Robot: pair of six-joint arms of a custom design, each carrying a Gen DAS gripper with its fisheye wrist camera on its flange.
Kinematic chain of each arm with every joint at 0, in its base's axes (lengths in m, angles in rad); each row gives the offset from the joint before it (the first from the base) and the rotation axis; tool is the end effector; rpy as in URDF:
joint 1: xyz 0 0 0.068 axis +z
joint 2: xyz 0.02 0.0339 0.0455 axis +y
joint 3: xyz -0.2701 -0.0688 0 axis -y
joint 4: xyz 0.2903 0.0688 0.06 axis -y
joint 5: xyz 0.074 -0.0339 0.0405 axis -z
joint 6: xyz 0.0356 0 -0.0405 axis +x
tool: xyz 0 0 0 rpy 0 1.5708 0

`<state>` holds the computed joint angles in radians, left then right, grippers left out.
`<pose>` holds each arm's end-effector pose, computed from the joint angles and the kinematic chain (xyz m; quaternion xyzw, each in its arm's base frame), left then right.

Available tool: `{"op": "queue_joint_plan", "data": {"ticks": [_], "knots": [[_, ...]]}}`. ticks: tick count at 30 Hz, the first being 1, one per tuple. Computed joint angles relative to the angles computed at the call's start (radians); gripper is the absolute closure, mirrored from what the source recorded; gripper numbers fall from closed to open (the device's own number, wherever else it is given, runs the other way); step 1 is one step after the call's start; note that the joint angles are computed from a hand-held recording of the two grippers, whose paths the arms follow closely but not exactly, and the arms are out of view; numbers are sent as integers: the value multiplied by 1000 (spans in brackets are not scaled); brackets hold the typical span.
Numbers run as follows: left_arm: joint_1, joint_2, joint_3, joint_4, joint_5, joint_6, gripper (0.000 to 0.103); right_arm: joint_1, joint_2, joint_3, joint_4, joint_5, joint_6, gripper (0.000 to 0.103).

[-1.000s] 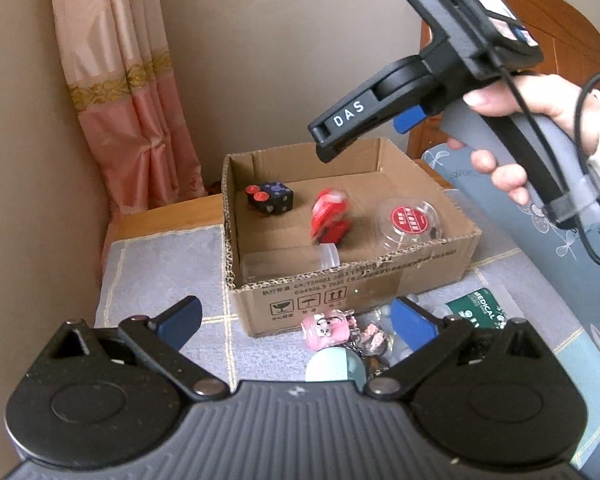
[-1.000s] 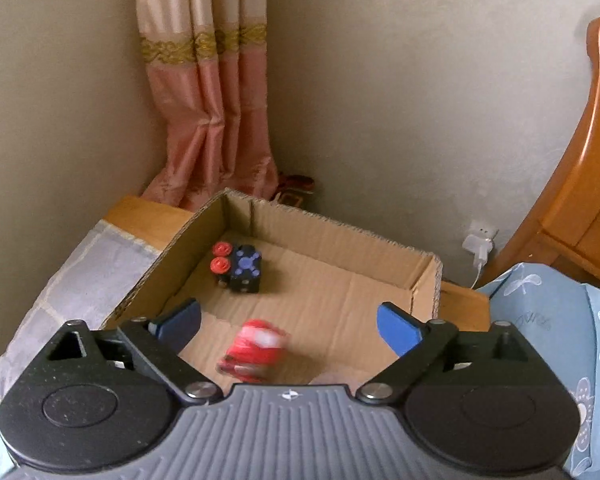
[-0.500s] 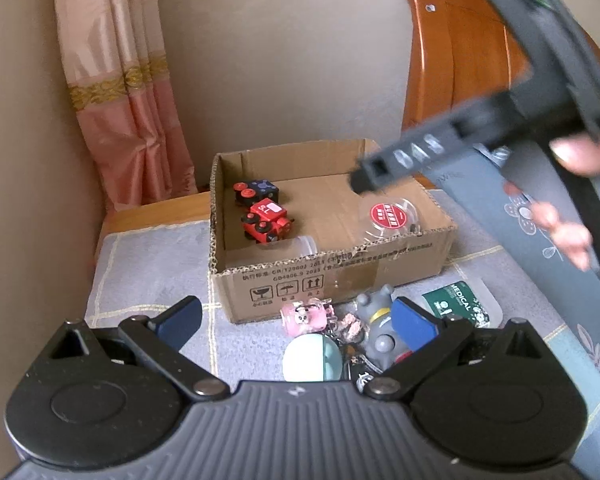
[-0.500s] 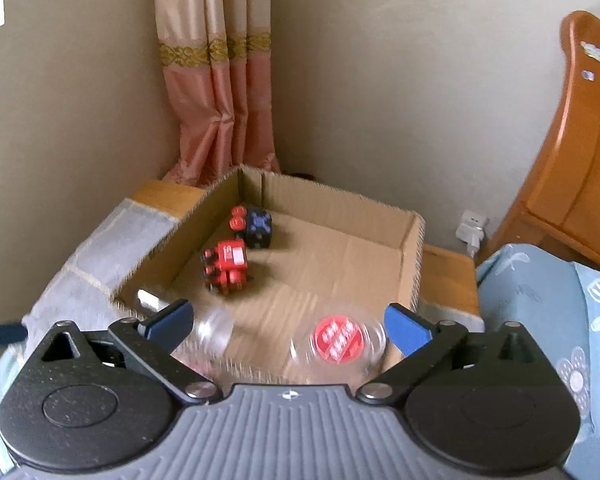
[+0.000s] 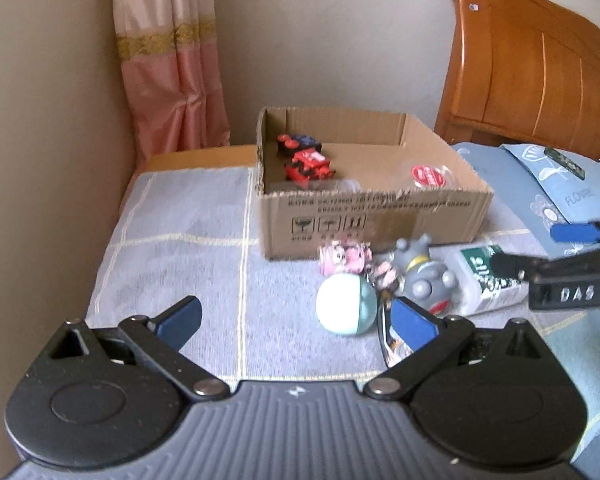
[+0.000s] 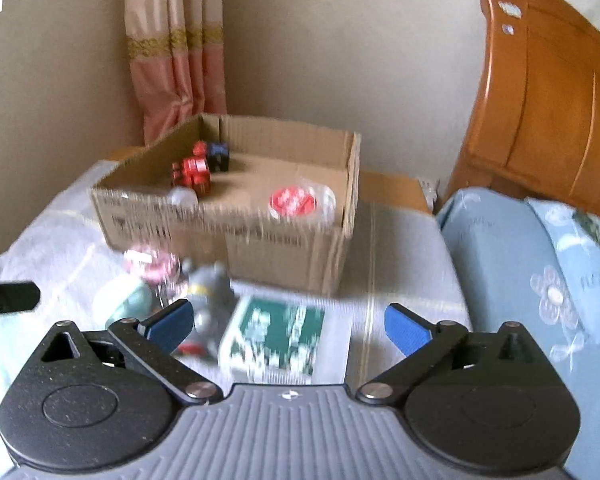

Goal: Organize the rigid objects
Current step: 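Move both tools back from the box toward the capsule bottle and white bottle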

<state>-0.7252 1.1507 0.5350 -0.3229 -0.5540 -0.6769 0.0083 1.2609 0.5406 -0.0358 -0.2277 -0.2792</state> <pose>0.1944 -0.1472 0.1573 -0.0629 0.9160 0.0058 0.3961 0.2744 0.0103 0.1498 -0.1752 0.8964 0.0502 0.4041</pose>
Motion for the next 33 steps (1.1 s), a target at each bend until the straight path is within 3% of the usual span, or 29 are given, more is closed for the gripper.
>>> {"op": "queue_joint_plan", "data": {"ticks": [8, 22, 28, 33], "knots": [[-27, -16, -13, 39, 63, 53, 2, 34, 178, 22, 100, 60, 77, 0], [-107, 124, -6, 98, 220, 227, 2, -52, 256, 27, 91, 61, 73, 0], [-104, 174, -24, 129, 305, 239, 2, -42, 278, 24, 111, 74, 68, 0], [-77, 170, -56, 118, 318, 213, 2, -57, 268, 19, 102, 58, 50, 0]]}}
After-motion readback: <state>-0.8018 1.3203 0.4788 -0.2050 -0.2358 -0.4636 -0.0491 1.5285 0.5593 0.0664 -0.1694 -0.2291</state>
